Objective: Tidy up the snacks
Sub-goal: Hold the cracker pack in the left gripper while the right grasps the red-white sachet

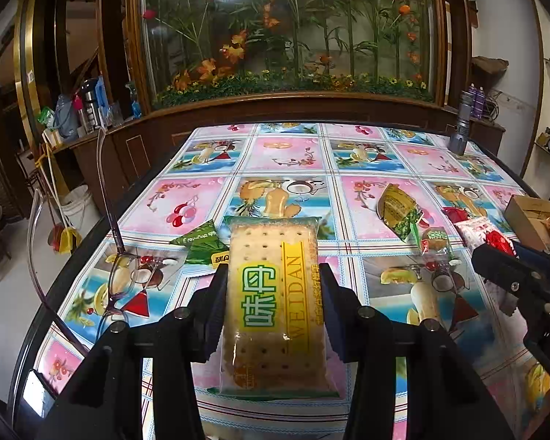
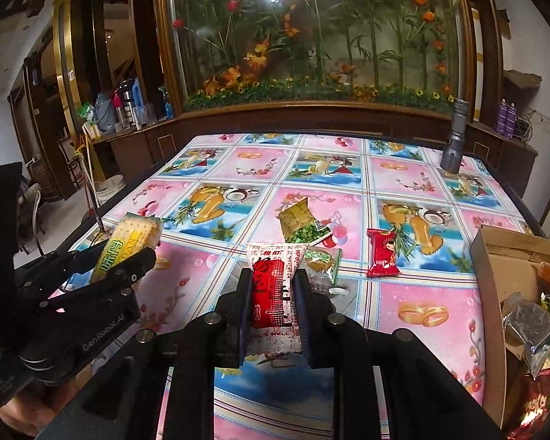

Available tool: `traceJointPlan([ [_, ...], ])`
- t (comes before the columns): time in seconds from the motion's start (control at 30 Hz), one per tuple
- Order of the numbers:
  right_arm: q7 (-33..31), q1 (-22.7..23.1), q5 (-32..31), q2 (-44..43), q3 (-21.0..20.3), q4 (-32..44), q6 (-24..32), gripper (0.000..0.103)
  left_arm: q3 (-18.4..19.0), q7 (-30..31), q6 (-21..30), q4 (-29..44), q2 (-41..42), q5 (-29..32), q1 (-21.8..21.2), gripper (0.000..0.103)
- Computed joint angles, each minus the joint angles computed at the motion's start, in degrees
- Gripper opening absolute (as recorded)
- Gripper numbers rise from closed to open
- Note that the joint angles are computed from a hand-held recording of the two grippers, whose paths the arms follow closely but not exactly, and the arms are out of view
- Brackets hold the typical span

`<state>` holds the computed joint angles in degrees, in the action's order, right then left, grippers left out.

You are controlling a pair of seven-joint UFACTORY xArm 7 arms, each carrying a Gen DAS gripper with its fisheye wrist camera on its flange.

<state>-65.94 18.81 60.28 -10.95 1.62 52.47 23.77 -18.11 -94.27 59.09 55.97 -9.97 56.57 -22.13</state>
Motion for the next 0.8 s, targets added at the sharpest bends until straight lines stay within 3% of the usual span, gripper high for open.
traceJointPlan([
  [0.8,-0.82,-0.09,0.42,-0.21,-0.19,0.01,0.1,0.023,-0.27,-0.3,2.36,1.12,0.67,1.93,-1.22,0.046],
])
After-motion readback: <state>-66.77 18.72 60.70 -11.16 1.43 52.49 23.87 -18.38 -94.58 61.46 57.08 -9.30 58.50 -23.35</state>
